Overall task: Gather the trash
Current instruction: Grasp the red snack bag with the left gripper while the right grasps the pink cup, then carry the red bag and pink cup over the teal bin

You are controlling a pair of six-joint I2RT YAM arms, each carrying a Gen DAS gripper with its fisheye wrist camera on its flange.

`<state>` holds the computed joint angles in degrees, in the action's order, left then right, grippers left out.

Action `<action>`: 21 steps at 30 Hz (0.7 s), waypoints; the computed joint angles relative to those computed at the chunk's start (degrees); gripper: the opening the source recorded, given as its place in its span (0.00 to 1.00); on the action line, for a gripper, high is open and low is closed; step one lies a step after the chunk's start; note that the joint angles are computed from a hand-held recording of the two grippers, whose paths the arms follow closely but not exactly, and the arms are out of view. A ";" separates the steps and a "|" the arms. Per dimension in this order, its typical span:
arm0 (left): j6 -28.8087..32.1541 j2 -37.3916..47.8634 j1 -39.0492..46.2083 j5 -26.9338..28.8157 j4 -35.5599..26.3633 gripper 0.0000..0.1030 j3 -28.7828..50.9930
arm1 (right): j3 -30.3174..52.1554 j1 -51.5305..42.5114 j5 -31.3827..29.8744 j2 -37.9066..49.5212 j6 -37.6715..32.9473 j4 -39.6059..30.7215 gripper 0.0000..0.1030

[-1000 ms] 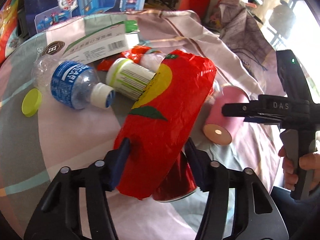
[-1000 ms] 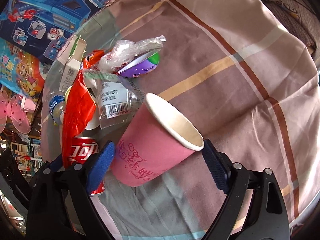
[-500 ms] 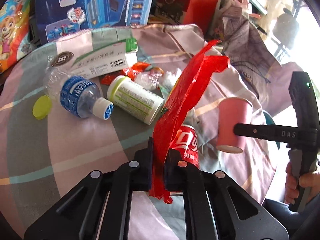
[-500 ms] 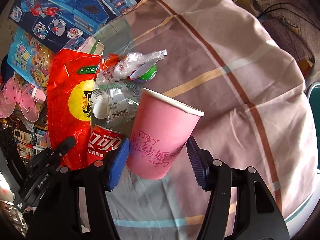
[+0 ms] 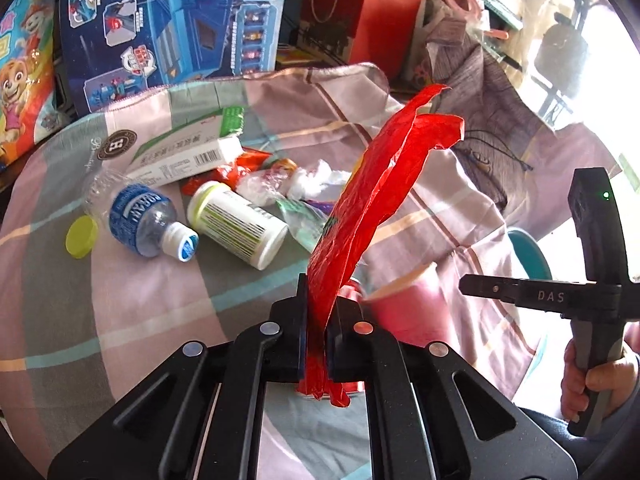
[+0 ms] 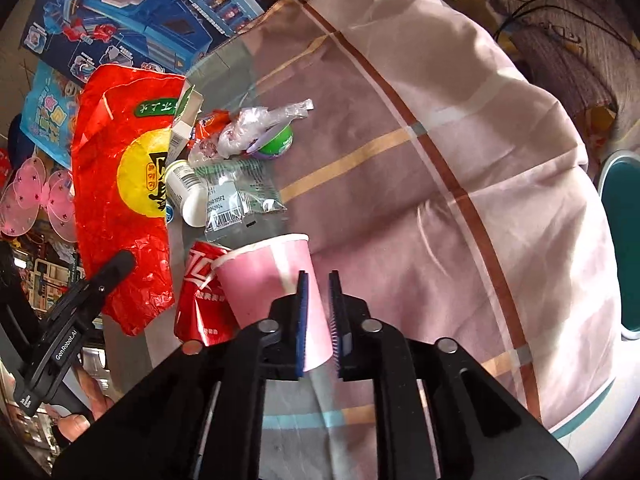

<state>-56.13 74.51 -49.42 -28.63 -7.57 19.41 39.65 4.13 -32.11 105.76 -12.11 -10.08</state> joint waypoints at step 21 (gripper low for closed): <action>-4.89 -9.86 -0.76 0.55 -3.84 0.07 -5.65 | 2.04 9.09 2.44 3.87 1.05 3.05 0.57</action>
<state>-61.02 64.66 -50.19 -28.08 -11.41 13.76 41.69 13.22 -29.67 109.63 -11.06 -7.02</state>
